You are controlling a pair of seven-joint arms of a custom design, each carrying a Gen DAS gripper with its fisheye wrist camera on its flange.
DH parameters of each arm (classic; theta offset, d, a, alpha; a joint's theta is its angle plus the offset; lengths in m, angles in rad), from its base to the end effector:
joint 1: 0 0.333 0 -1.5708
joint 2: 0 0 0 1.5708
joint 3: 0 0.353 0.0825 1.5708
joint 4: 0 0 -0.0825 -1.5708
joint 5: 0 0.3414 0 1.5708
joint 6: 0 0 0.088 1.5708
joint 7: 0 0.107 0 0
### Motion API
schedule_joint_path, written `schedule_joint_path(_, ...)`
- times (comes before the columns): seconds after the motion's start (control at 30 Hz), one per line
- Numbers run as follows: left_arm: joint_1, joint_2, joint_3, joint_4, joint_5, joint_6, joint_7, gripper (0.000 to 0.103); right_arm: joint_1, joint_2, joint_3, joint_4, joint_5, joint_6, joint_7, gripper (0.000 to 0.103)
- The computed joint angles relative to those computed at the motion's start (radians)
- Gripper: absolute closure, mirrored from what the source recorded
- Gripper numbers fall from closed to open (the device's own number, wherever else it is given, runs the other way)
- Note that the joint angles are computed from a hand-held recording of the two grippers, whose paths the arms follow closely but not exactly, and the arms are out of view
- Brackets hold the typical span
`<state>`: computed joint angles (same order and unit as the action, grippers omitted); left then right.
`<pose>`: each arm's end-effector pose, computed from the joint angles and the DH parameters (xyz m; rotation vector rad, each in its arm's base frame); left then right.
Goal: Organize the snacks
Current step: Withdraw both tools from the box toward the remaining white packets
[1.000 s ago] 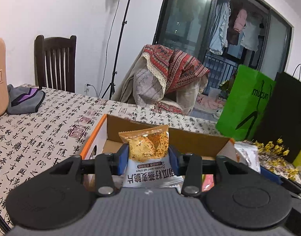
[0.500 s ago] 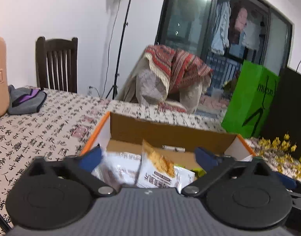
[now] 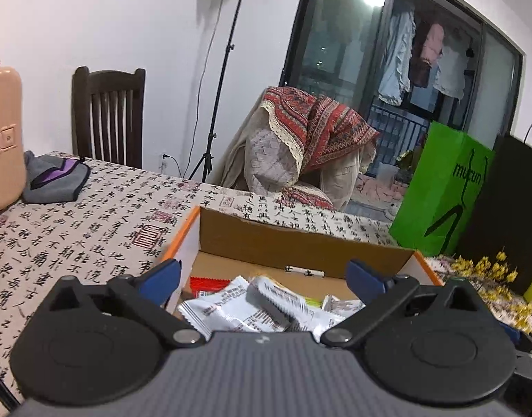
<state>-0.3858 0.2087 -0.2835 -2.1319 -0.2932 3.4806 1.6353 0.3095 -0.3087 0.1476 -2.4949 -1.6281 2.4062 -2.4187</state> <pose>0.4889 -0.3250 0.5170 -1.3521 1.9380 -1.3948 0.3703 0.1792 0.4839 -1.0023 1.8798 -1.1072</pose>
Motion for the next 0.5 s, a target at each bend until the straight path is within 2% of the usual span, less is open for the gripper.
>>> schedule_joint_path(0.17, 0.125, -0.074, -0.085, -0.06, 0.131, -0.005, -0.114, 0.0, 0.009, -0.06, 0.013, -0.011, 0.052, 0.001, -0.047, 0.0)
schedule_joint_path(0.27, 0.227, -0.122, -0.134, -0.104, 0.301, -0.009, -0.252, 0.0, 0.014, -0.092, 0.031, -0.018, 0.089, -0.004, -0.082, 0.0)
schedule_joint_path(0.37, 0.274, -0.169, -0.121, -0.154, 0.456, 0.007, -0.374, 0.0, 0.02, -0.12, 0.05, -0.026, 0.125, -0.01, -0.108, 0.0)
schedule_joint_path(0.5, 0.298, -0.218, -0.044, -0.209, 0.711, 0.021, -0.566, 0.0, 0.031, -0.14, 0.078, -0.037, 0.176, -0.013, -0.138, 0.0)
